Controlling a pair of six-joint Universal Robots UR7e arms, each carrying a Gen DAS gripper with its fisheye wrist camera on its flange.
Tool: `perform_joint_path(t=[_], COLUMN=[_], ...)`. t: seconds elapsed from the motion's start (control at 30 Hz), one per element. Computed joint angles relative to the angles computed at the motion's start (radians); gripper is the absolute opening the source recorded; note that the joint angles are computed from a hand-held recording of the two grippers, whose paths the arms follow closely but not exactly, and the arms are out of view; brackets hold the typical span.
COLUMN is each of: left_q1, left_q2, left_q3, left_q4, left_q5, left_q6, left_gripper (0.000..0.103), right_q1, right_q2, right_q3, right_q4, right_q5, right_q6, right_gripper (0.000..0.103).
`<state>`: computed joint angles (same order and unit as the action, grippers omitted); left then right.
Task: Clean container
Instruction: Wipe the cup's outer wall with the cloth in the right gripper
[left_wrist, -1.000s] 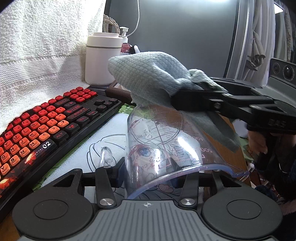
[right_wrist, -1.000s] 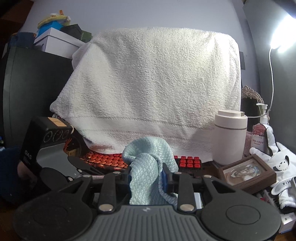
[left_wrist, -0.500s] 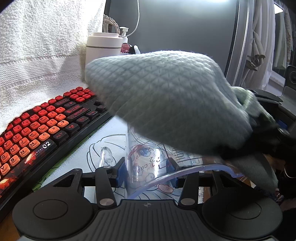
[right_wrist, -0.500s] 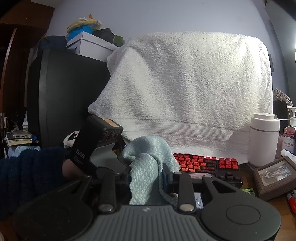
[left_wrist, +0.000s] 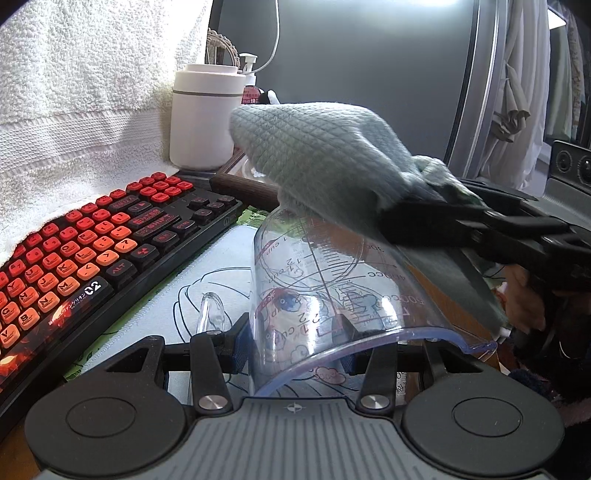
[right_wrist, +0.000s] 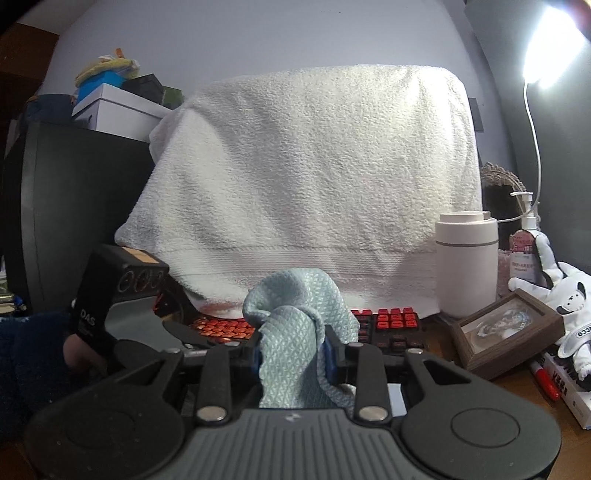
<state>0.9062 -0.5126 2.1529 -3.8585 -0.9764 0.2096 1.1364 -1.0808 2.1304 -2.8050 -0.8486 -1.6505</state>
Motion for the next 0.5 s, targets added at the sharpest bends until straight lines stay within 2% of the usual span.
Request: perform_joint_path(t=[0.2,0.3,0.43,0.5], left_q1=[0.002,0.001,0.001,0.002], left_q2=[-0.002,-0.001,-0.001,-0.003], left_q3=[-0.001,-0.002,-0.001,-0.001], left_q4=[0.002,0.002,0.002,0.002], left_q5=[-0.002,-0.001,0.000,-0.002], left_q6=[0.001,0.001,0.001,0.002], left_gripper=[0.045,0.045,0.045,0.045], right_q1=[-0.001,-0.001,0.000,0.001], right_q2=[-0.051,-0.060,-0.056,-0.044], right_q3=[0.021,0.034,0.022,0.018], right_q4=[0.149,0.155,0.148,0.097], right_q5=[-0.027,-0.033,-0.035,-0.030], right_q6=[-0.104,-0.142,-0.127,-0.086], right_gripper=[0.030,0.030,0.030,0.030])
